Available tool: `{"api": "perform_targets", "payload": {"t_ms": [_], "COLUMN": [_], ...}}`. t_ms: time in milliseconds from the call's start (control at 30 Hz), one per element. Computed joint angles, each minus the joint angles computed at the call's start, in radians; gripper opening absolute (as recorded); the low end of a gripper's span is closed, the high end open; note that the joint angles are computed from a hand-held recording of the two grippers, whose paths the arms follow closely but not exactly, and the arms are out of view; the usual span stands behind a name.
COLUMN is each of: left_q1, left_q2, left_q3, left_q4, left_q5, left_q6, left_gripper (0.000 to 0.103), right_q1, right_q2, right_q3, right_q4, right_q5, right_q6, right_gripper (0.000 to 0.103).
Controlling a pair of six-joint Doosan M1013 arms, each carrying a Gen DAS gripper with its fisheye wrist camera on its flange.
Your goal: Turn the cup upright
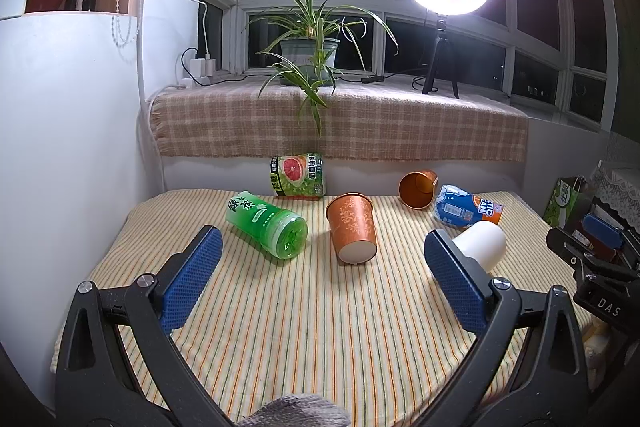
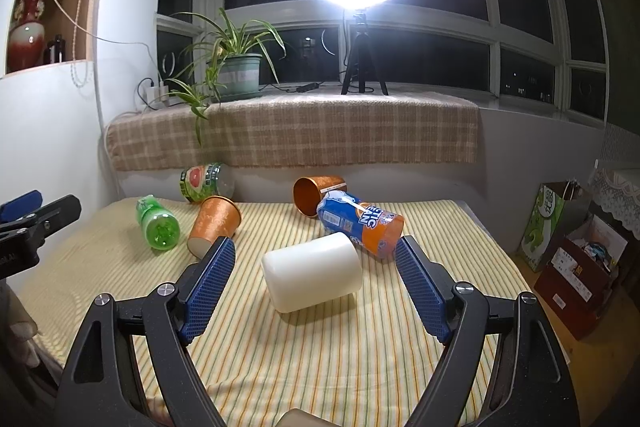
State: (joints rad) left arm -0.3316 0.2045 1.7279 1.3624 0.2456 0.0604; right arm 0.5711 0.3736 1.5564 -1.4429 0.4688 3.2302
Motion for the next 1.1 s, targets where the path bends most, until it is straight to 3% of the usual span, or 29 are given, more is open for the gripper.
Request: {"api": "perform_targets", "payload": {"t_ms": [1100], "left_q1": [-0.001], "left_q2": [0.001], "left_q3": [-0.002], "left_q4": [-0.021], "left_q5": [0.003], "left_q6": [0.023], "left_gripper": [0.102], "right_q1": [-0.002], "right_q2": [0.001], "right_q3": [0.001], "right_q4": [0.039], "right_q5": [0.002], "right_q6": [-0.021], "right_gripper": [0.082]}}
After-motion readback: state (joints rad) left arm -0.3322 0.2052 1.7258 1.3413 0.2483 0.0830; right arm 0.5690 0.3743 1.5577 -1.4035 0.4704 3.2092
